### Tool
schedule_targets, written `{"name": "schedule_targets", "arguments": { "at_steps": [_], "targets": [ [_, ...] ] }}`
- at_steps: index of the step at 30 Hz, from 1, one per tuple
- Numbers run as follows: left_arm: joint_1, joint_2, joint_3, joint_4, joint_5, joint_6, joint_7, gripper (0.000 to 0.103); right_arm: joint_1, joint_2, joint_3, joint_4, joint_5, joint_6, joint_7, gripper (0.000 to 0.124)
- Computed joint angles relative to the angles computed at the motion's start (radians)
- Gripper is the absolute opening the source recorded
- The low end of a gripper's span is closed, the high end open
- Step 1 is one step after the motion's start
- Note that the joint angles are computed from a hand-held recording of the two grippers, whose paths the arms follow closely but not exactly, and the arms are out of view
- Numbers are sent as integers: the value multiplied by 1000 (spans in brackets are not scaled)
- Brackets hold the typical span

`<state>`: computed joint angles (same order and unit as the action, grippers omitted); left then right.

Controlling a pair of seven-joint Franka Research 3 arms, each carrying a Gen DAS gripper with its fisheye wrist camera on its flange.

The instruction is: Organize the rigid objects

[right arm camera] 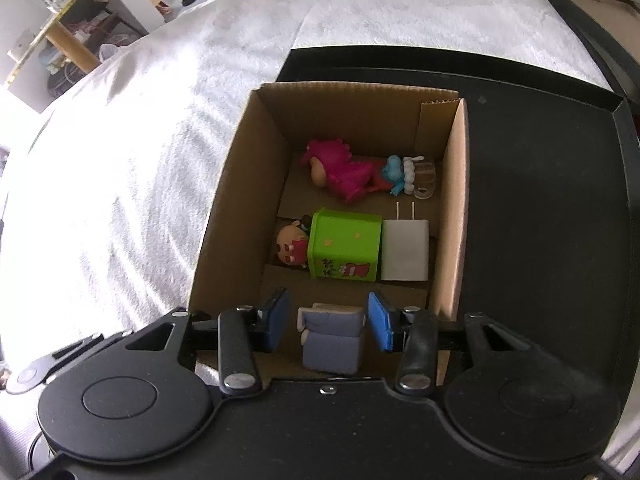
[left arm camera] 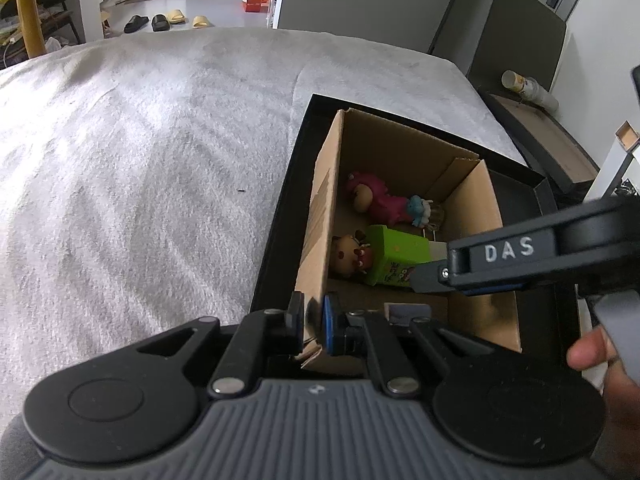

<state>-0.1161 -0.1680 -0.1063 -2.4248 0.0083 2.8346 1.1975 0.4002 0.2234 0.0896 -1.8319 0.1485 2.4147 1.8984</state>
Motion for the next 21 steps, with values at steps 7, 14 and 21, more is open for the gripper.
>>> {"name": "schedule_targets", "arguments": {
  "at_steps": [7, 14, 21],
  "targets": [
    [23, -16, -17, 32, 65, -64, -60, 10, -7, -70, 2, -64, 2, 45, -18, 58],
    [36, -48, -31, 68, 146, -135, -132, 28, -26, -159, 0, -144, -7, 114, -3, 77],
    [35, -95, -49, 96, 230, -190, -205, 64, -55, -253, 3, -237, -39, 183, 37, 95]
  ]
}}
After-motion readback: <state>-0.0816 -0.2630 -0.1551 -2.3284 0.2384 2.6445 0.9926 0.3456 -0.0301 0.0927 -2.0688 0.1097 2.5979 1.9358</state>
